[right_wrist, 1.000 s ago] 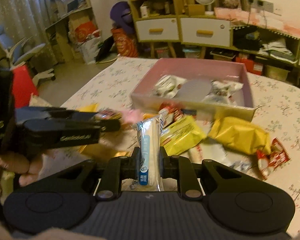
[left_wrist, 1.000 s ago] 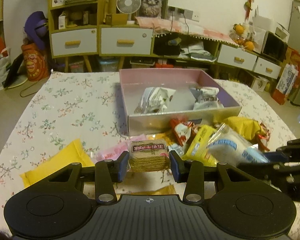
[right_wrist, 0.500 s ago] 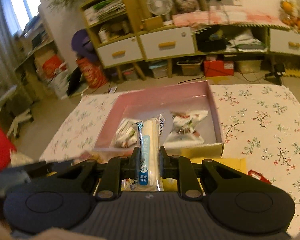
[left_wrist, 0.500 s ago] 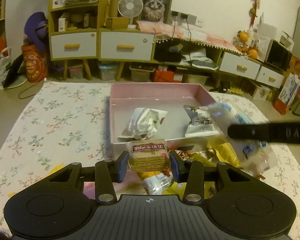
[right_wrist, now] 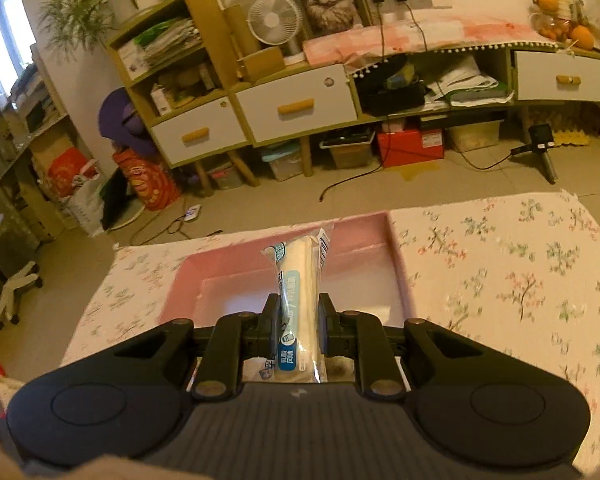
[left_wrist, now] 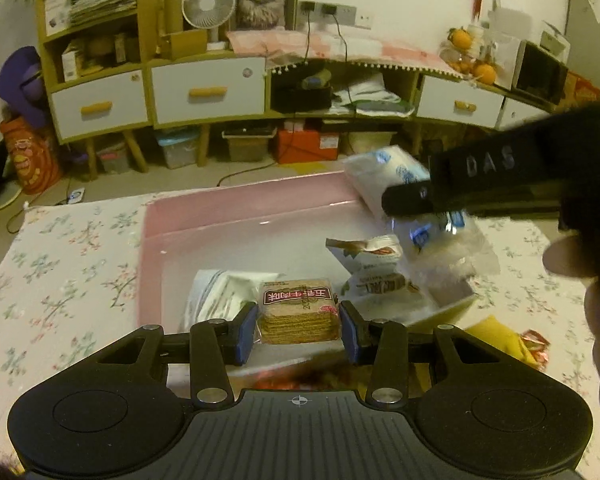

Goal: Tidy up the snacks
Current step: 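Carry both packets into the pink box and open both tools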

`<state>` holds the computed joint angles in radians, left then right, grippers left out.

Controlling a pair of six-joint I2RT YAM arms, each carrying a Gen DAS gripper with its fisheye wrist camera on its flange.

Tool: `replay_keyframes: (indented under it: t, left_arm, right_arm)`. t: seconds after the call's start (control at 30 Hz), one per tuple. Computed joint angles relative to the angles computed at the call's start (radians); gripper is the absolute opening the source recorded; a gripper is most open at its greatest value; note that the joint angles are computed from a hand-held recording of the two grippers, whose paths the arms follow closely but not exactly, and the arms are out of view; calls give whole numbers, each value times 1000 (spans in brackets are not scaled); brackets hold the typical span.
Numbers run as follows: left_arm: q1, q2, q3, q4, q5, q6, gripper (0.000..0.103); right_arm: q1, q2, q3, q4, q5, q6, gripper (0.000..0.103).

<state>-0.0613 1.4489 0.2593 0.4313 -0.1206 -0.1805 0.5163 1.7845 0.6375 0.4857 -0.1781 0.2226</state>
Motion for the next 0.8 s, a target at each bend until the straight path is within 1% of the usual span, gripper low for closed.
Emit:
replay_keyframes:
  t: [0.13,0.23,0.3,0.5,0.67,0.73,0.8]
  left_arm:
    - [31,144,63,56,21,8,40]
    - [38,224,105,82,12,28,40]
    - [44,271,129,98,9,34,40]
    - [53,363,172,142,-3,37,40]
    - [66,391,183,169,23,30,42]
    - [72,390,182,168,45,29,45]
    - [73,386,173,178,58,32,45]
  right_arm:
    - [-7,62,79,-43,25,-7,16]
    - [-18,112,145,-92,27,15,16]
    - [-14,127,169,-117,34,9,16]
    - [-7,176,224,-154,60,-18,16]
    - [0,190,240,-161,83,-23,18]
    - [1,184,237,-160,90,-19,22]
    - [2,177,233,-156,99,-16,30]
